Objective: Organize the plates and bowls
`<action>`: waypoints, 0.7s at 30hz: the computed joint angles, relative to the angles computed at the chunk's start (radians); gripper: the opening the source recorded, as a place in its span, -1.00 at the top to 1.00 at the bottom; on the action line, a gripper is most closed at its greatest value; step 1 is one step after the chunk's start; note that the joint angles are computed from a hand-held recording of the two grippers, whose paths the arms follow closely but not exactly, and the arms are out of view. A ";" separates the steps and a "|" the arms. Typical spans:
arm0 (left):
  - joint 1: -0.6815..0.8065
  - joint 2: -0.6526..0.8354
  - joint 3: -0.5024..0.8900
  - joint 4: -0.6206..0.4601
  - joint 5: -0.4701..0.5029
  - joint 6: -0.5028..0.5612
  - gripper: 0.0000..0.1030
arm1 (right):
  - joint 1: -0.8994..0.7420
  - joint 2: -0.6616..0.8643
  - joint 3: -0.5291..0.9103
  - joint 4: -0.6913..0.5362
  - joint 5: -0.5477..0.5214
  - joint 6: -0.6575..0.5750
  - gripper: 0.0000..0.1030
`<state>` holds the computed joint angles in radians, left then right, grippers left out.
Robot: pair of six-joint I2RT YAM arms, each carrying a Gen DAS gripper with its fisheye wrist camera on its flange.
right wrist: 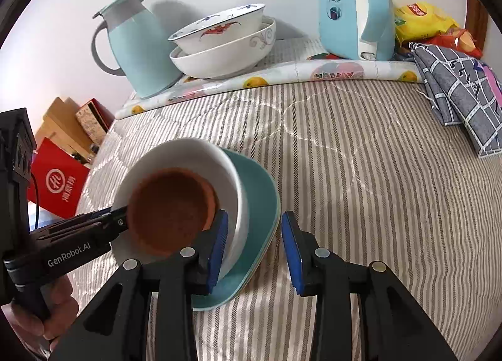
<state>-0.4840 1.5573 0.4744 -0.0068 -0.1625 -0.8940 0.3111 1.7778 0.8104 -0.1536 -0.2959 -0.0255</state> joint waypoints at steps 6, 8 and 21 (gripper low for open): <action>-0.096 -0.128 -0.010 -0.148 -0.119 -0.088 0.27 | -0.019 -0.092 -0.063 -0.011 -0.008 -0.014 0.22; -0.144 -0.185 -0.014 -0.204 -0.160 -0.130 0.25 | -0.028 -0.161 -0.101 -0.017 0.009 -0.024 0.17; -0.594 -0.227 0.199 -0.604 -0.492 -0.505 -0.05 | -0.213 -0.725 -0.257 -0.265 0.079 -0.152 -0.21</action>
